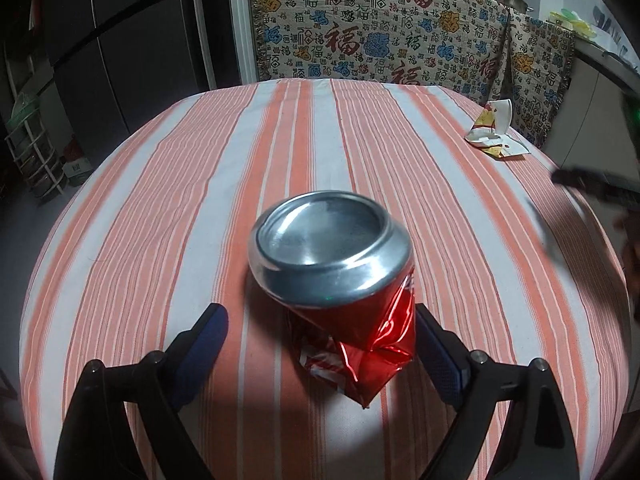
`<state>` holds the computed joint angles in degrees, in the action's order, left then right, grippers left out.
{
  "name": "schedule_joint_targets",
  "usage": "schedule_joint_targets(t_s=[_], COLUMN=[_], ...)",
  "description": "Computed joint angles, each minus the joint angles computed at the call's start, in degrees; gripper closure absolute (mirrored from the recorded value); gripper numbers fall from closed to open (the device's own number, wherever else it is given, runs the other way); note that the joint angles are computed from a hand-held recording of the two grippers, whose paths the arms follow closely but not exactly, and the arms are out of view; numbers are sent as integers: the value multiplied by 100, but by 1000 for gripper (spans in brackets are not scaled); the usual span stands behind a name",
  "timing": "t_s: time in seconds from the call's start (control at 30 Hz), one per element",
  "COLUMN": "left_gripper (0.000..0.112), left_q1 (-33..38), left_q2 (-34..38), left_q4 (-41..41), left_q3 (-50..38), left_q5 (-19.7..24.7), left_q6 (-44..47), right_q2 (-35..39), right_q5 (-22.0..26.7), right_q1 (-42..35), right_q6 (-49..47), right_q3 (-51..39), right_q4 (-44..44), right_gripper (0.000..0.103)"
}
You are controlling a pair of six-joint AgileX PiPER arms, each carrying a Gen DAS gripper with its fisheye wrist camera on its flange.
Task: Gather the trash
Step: 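Lower the left tool over the crushed red can, then grasp the white paper wrapper with the right tool while the left tool grasps the can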
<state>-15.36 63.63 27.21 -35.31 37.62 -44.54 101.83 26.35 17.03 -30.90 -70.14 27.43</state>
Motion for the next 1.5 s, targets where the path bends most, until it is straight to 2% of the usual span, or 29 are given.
schedule_joint_targets(t_s=[0.07,0.2,0.3,0.33,0.4,0.43,0.5,0.53,0.63,0.73,0.83,0.97,1.07,1.13,1.2,1.27,1.37,1.5], left_gripper=[20,20,20,20,20,20,19,20,20,19,19,19,19,19,19,20,20,20], left_q1=[5,7,18,26,31,33,40,48,62,66,60,62,63,67,60,89,266,688], left_q2=[0,0,-6,-3,-1,4,-2,2,0,0,-5,-5,-5,-5,-10,-17,-102,-574], left_q4=[0,10,10,7,9,15,12,10,3,4,12,20,24,23,28,-6,-305,-1330], left_q3=[6,17,37,40,44,46,54,55,64,70,76,86,91,96,103,110,144,355], left_q5=[-9,-21,-38,-49,-58,-64,-70,-78,-92,-101,-100,-111,-117,-125,-126,-151,-250,-343], left_q6=[2,-5,1,6,9,5,14,20,39,41,29,25,22,23,13,58,449,1901], right_q2=[583,1832,2498,2665,2881,2938,2698,2436,1517,554,-545,-2101,-2864,-2903,-2841,-2768,-2590,-2491], right_q5=[336,1322,1877,2059,2470,2675,2672,2569,2149,1804,1161,55,-672,-784,-877,-954,-785,-436], right_q1=[4,86,125,106,29,-5,-87,-140,-234,-279,-104,750,1598,1735,1655,1467,1226,979], right_q6=[67,317,279,208,-35,-89,-262,-447,-718,-887,-820,212,1679,1844,1305,534,-380,-1083], right_q3=[-927,-2988,-4066,-4344,-4710,-4839,-4499,-4099,-2758,-1342,233,2057,2908,3049,3158,3259,3222,3045], right_q4=[-277,-782,-854,-781,-490,-411,-167,38,470,944,1214,485,-853,-976,-412,338,1152,1843], right_gripper=[6,6,6,11,37,65,73,87,94,95,95,95,94,93,82,61,59,58])
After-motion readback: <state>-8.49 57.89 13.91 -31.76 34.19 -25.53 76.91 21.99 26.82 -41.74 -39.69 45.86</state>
